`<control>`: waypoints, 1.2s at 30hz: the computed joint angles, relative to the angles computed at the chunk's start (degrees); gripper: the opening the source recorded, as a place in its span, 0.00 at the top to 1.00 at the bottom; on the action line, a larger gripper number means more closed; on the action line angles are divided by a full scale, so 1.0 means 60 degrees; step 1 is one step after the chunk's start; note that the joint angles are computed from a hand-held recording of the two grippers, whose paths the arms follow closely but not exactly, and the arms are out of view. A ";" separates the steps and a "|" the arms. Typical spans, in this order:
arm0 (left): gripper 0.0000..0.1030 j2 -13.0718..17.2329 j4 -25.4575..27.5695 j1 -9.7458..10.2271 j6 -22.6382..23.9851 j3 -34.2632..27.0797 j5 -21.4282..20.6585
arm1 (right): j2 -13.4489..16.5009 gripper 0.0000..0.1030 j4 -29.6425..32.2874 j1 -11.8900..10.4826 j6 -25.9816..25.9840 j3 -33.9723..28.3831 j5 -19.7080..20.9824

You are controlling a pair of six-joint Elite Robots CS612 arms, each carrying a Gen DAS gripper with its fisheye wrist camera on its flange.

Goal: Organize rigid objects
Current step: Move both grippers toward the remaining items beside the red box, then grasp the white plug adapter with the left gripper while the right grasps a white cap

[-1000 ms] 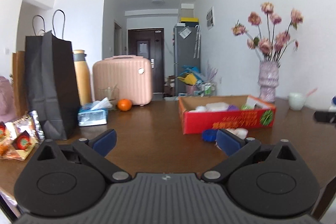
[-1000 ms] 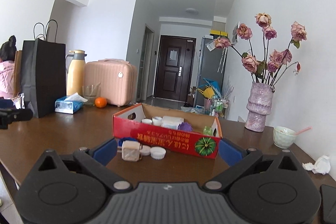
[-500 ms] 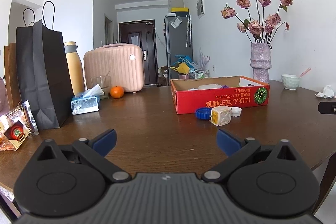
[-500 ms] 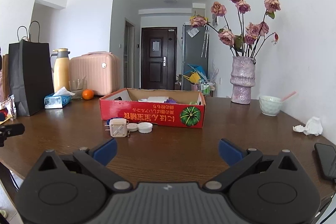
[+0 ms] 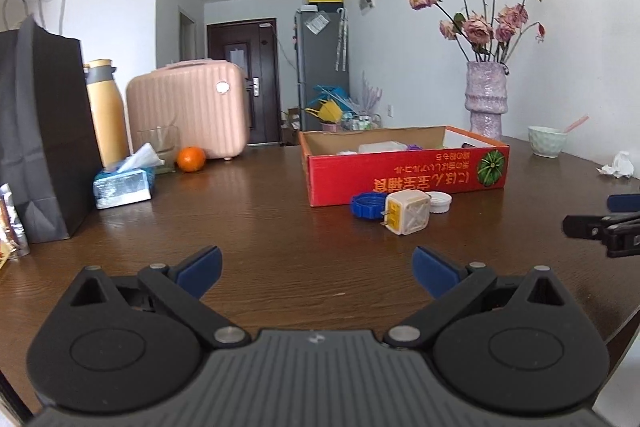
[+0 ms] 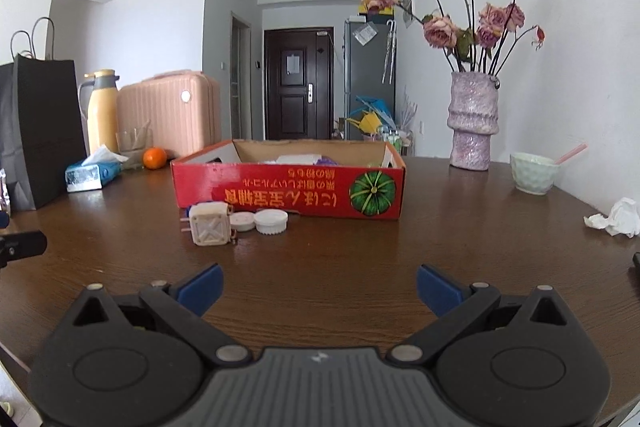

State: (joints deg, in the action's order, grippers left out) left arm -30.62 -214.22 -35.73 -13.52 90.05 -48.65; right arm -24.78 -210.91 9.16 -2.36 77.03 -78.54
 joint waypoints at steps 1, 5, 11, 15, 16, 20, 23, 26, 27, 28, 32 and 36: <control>0.00 0.0013 0.0092 0.0054 -0.0014 -0.0087 -0.0168 | 0.0034 0.00 0.0247 0.0015 -0.0020 -0.0118 -0.0016; 0.00 0.0105 0.0510 0.0245 0.0103 -0.0519 -0.0545 | 0.0184 0.00 0.0992 0.0068 -0.0178 -0.0646 -0.0042; 0.00 0.0239 0.1785 0.0682 0.0264 -0.1321 -0.1791 | 0.0484 0.00 0.2328 0.0125 -0.0653 -0.1685 0.0279; 0.00 0.0525 0.2321 0.1024 0.1416 -0.2188 -0.3156 | 0.0756 0.01 0.4023 0.0241 -0.1581 -0.2815 0.0192; 0.00 0.0610 0.2543 0.1084 0.1549 -0.2451 -0.3323 | 0.0871 0.03 0.4403 0.0256 -0.1853 -0.3167 0.0271; 0.02 0.0896 0.3246 0.1395 0.1483 -0.3338 -0.4673 | 0.1510 0.10 0.5850 0.0244 -0.2233 -0.4840 0.0865; 0.21 0.1156 0.3674 0.1567 0.1690 -0.3907 -0.5428 | 0.2046 0.23 0.7268 0.0225 -0.2430 -0.6175 0.1340; 0.36 0.1373 0.4375 0.1670 0.1740 -0.4373 -0.5840 | 0.2452 0.32 0.8257 0.0236 -0.2703 -0.7130 0.1557; 0.39 0.1422 0.4386 0.1676 0.1823 -0.4415 -0.5934 | 0.2569 0.33 0.8388 0.0235 -0.2740 -0.7359 0.1646; 0.43 0.1450 0.4408 0.1652 0.1997 -0.4427 -0.5896 | 0.2675 0.36 0.8521 0.0228 -0.2702 -0.7559 0.1766; 0.58 0.1450 0.3828 0.1567 0.2677 -0.4215 -0.5905 | 0.2840 0.61 0.8523 0.0176 -0.2619 -0.7809 0.2168; 0.68 0.1443 0.3681 0.1563 0.2646 -0.4158 -0.5882 | 0.2867 0.62 0.8373 0.0131 -0.2607 -0.7788 0.2328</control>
State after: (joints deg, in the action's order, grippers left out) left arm -21.97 -192.14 -26.36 2.36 65.10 -83.94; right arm -7.58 -160.67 9.94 -17.99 30.30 -64.57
